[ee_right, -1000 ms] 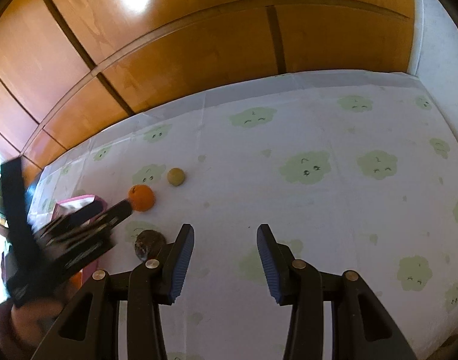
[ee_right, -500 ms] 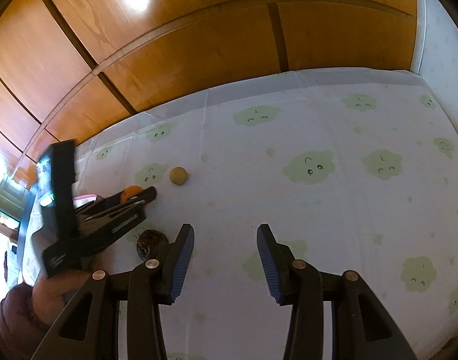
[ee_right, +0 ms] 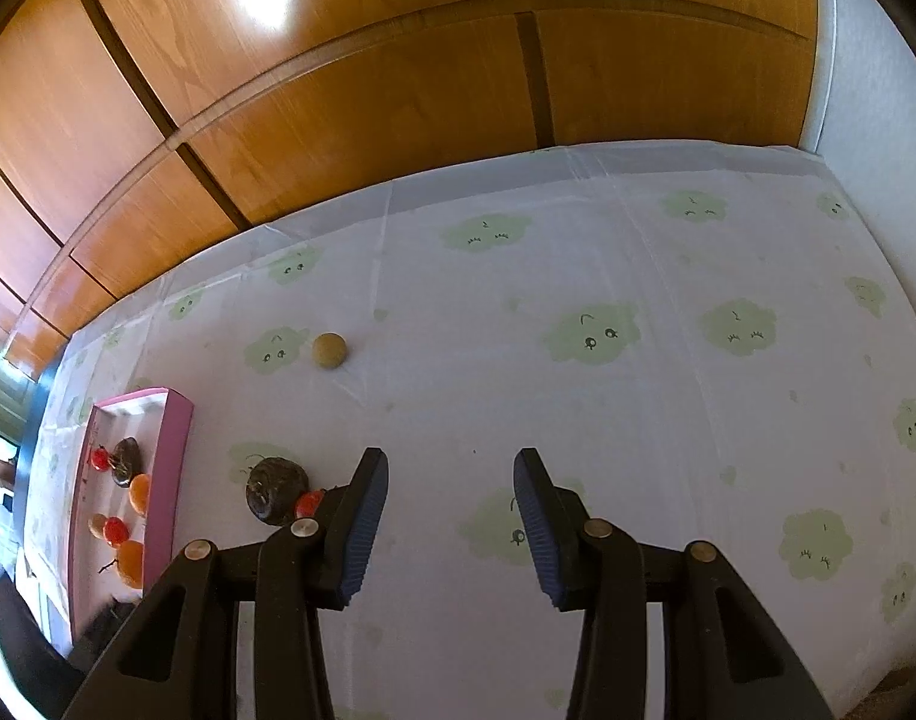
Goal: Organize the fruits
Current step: 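Grasp the mandarin with the left gripper, then lift the mandarin with the left gripper while the right gripper grasps the small tan ball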
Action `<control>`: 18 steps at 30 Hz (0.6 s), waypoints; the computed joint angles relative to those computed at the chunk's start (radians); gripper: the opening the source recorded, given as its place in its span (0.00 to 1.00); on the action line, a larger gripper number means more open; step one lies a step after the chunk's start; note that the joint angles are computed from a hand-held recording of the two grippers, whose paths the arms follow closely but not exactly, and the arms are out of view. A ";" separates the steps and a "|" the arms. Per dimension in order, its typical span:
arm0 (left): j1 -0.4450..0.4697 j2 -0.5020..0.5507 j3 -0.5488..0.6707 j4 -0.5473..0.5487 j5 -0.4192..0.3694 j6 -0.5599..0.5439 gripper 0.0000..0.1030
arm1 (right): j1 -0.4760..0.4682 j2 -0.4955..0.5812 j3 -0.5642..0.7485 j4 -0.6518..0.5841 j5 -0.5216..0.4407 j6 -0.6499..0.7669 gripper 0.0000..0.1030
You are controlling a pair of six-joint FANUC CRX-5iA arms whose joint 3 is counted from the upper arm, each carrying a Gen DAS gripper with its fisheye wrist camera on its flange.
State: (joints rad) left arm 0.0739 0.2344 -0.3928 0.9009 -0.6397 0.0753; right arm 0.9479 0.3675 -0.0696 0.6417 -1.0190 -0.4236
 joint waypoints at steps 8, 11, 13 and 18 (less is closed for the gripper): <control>-0.074 -0.036 -0.193 0.340 0.186 -0.406 0.39 | 0.009 0.042 0.056 -0.004 -0.061 0.069 0.43; -0.117 -0.037 -0.234 0.546 0.208 -0.578 0.39 | 0.009 0.054 0.071 -0.011 -0.063 0.102 0.43; -0.124 -0.034 -0.242 0.605 0.202 -0.629 0.39 | 0.006 0.050 0.062 -0.013 -0.029 0.112 0.43; -0.109 -0.023 -0.239 0.606 0.164 -0.620 0.39 | -0.018 0.018 0.011 -0.055 0.143 0.126 0.43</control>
State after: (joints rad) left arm -0.0349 0.2114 -0.6323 1.5064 -0.4753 -0.5445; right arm 0.9302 0.3852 -0.0586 0.5869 -0.8759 -0.2976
